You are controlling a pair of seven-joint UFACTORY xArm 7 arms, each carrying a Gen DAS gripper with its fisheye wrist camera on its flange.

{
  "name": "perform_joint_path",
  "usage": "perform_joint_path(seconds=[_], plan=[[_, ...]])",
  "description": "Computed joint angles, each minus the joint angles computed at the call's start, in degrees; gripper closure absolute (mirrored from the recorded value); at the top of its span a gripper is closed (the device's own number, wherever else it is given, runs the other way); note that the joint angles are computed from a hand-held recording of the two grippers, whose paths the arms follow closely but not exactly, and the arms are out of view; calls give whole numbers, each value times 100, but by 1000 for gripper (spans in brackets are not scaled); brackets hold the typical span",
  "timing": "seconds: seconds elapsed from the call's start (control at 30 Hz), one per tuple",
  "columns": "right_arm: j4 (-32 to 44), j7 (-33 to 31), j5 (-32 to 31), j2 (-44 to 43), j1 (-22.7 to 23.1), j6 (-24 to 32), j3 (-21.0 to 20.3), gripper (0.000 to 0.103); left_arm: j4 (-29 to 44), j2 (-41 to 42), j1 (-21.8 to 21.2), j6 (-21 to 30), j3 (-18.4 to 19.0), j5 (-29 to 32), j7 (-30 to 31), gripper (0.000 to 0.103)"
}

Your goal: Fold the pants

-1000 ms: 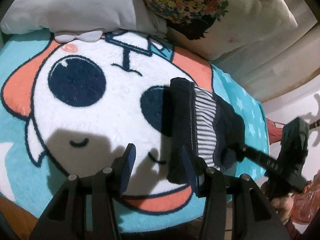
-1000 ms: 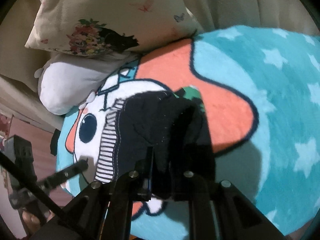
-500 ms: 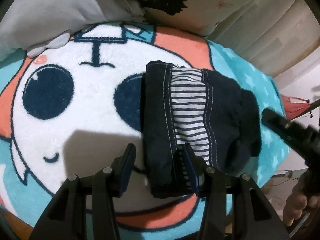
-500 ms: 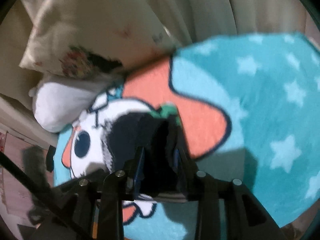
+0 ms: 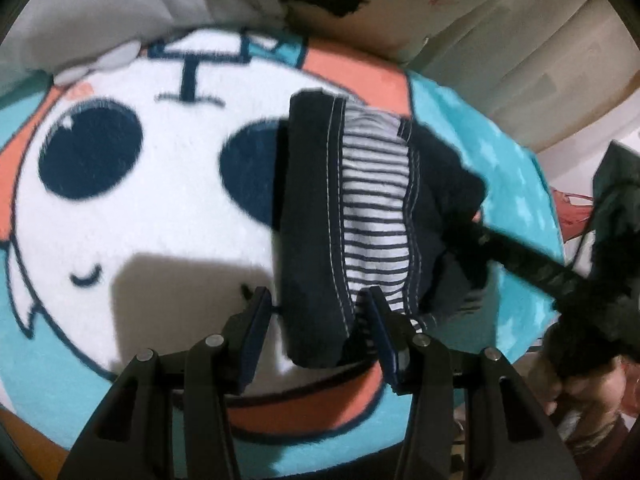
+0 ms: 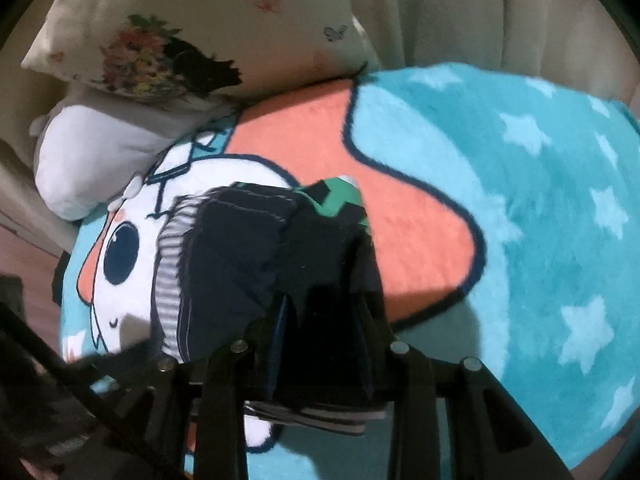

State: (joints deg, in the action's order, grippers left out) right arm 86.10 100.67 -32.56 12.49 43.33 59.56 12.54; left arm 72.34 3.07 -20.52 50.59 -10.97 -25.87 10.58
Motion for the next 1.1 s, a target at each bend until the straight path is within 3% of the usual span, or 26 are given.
perform_joint_path(seconds=[0.17,0.23,0.4,0.5,0.67,0.9,0.97,1.1], plan=[[137,67,-116,-102,28,230,13,66,28,-213,152,-36,113,-530,314,55],[331,110,-322,-67,90,424,11,66,134,-163,192,-125,154,-549,261,50],[874,-20,-708,231,326,634,27,66,882,432,263,-234,148,-159,-82,50],[1242,-355,-522,613,476,832,-7,66,1367,835,200,-216,53,182,-130,49],[1298,-416,-309,824,725,1084,-162,66,2221,1647,58,168,-66,581,-239,49],[1355,-349,-360,902,893,1269,-288,66,2723,2165,-230,301,-59,1308,-276,45],[1298,-303,-351,860,874,1234,-293,65,2837,2184,-211,425,-81,1332,-217,45],[1191,-211,-313,697,813,1101,-275,65,2605,1814,81,394,-156,813,-65,45]])
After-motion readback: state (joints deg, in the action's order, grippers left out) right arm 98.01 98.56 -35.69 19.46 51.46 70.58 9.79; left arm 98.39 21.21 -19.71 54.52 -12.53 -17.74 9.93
